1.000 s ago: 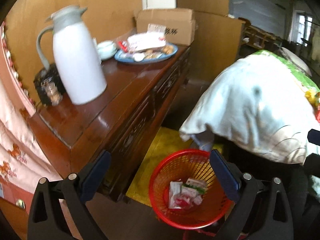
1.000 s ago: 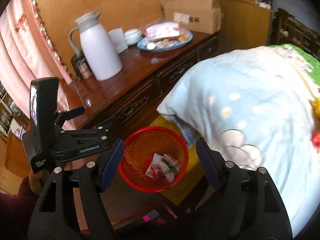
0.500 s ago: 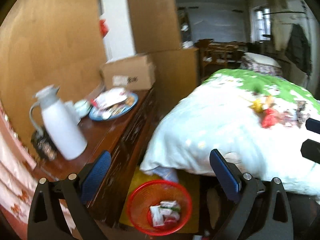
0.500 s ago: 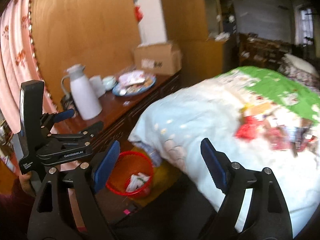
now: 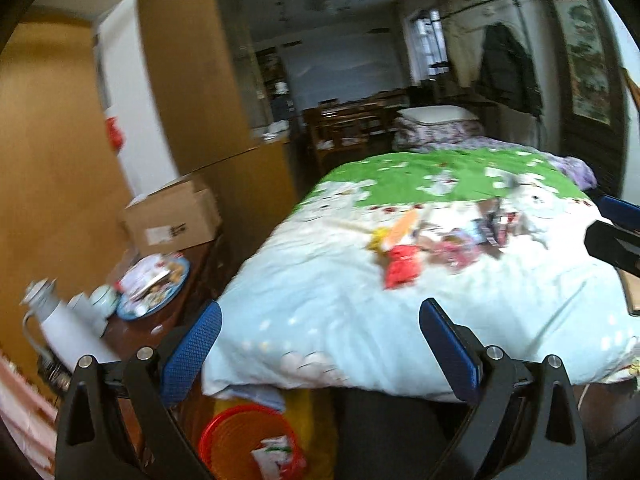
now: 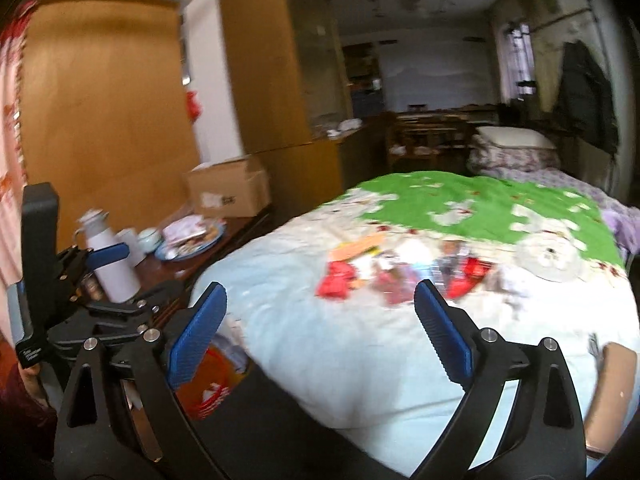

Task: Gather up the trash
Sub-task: 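Move both tools back over the bed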

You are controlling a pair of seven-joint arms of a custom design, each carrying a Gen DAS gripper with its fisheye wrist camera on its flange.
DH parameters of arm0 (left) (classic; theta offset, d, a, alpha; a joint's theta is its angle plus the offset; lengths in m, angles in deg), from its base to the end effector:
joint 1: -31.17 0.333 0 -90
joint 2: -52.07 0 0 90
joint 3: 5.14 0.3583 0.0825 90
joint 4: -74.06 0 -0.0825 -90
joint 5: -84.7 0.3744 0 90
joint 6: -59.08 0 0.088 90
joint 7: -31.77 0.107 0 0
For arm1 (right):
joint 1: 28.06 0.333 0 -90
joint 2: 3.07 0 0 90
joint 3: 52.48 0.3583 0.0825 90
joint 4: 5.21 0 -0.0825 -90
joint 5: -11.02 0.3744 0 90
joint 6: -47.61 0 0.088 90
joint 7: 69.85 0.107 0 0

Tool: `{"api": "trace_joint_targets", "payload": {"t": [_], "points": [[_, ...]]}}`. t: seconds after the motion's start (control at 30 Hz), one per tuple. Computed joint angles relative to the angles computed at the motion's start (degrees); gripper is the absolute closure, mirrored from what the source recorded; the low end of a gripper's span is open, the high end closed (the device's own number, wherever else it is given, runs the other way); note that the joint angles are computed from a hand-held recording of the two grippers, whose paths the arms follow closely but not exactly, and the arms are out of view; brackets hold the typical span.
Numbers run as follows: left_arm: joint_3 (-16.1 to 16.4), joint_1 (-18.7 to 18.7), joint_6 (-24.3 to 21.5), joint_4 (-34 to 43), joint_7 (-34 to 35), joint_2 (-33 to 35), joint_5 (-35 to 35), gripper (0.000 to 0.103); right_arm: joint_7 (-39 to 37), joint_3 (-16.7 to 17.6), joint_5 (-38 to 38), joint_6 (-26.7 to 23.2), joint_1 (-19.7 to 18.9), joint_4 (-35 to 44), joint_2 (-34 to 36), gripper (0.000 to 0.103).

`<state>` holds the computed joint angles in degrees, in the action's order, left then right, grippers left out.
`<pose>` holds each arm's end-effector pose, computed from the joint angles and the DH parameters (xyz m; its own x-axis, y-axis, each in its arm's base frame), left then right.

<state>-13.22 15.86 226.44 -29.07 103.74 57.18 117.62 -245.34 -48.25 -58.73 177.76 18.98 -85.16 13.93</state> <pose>0.5657 -0.2769 0.6557 -0.3992 -0.8795 -0.2592 -0.3601 0.4104 -0.8378 0.4631 0.5248 0.6630 -0.0530 -0.9752 -0.2148 -0.3527 0.2196 -0.9096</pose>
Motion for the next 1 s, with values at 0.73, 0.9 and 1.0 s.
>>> {"api": "trace_joint_targets", "payload": {"t": [0.73,0.9,1.0], "points": [[0.7,-11.18,-20.33,40.03,22.93,30.77,-21.9,0.006,11.64,0.66,8.17,1.22,-13.1,-15.75,-4.86,0.011],[1.96,-12.46,-25.46,49.55,23.32,36.7,-22.98,0.006,9.28,-0.14,9.62,-0.39,-13.15,-14.02,-2.51,0.011],[2.38,-12.58,-29.28,55.27,23.39,40.26,-23.66,0.006,7.78,-0.77,10.69,-1.89,-12.88,-12.8,-0.85,0.011]]}}
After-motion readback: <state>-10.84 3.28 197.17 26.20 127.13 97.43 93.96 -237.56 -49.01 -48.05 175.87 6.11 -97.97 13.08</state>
